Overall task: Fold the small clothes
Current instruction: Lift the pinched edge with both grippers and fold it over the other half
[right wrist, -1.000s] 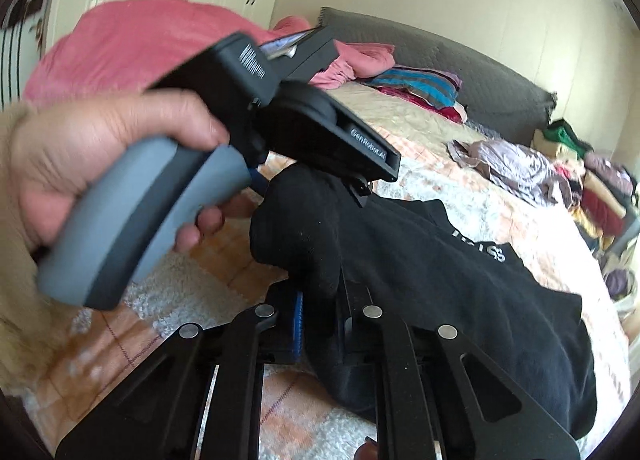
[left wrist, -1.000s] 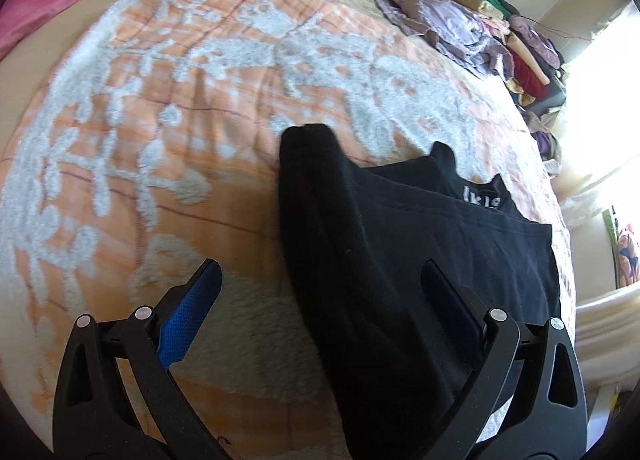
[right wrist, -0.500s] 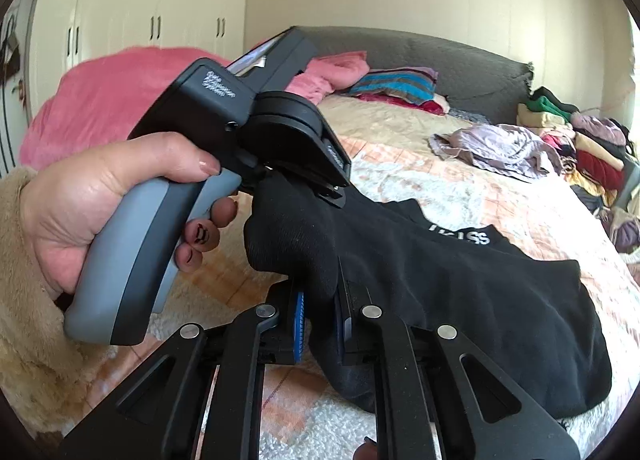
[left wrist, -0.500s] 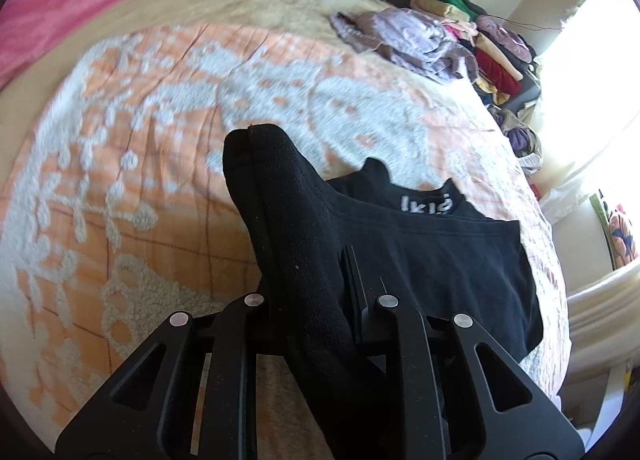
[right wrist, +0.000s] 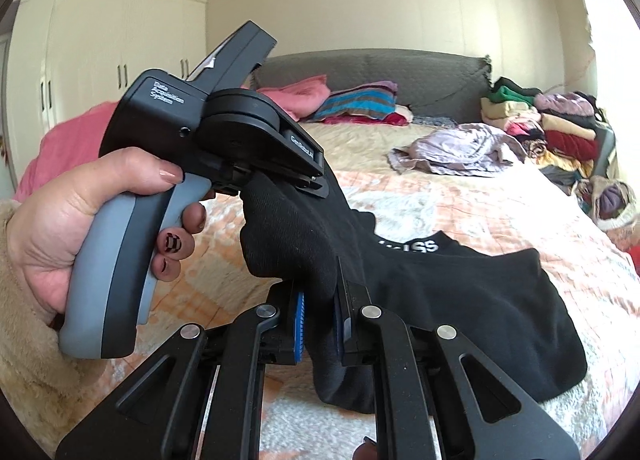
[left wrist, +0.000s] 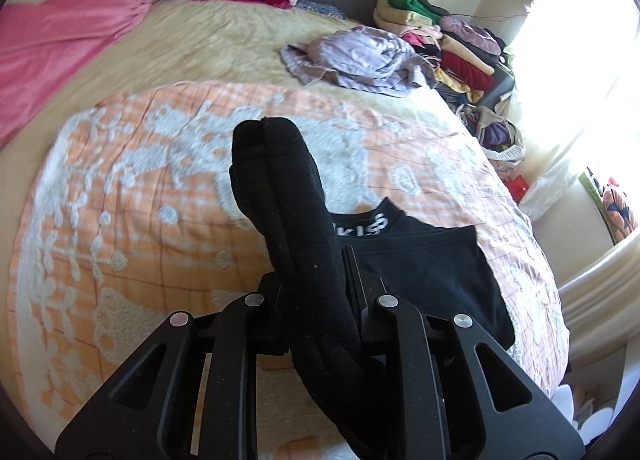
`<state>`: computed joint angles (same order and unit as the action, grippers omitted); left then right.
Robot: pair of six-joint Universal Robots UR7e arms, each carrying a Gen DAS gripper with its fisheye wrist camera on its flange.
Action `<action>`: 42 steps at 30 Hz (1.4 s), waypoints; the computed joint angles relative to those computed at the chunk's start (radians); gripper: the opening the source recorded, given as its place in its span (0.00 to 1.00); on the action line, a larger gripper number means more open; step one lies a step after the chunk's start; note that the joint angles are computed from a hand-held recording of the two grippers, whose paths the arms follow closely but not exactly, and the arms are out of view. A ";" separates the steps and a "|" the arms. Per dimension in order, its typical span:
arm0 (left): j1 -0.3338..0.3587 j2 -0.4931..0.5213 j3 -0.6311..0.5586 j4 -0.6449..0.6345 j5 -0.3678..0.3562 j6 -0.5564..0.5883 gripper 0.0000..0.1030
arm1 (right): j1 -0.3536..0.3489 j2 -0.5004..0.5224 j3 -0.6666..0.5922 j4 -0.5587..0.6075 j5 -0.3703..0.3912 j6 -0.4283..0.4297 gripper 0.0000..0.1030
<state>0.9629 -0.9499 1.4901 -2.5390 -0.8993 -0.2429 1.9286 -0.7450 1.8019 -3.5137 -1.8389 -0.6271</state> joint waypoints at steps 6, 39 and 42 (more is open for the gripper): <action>-0.035 0.032 -0.027 0.001 0.015 0.014 0.12 | -0.008 -0.029 0.027 -0.039 -0.006 0.006 0.09; -0.106 0.330 -0.324 0.225 0.028 0.021 0.14 | -0.154 -0.182 0.154 -0.090 0.039 0.238 0.09; -0.106 0.358 -0.354 0.247 0.025 0.018 0.14 | -0.168 -0.192 0.158 -0.083 0.039 0.265 0.09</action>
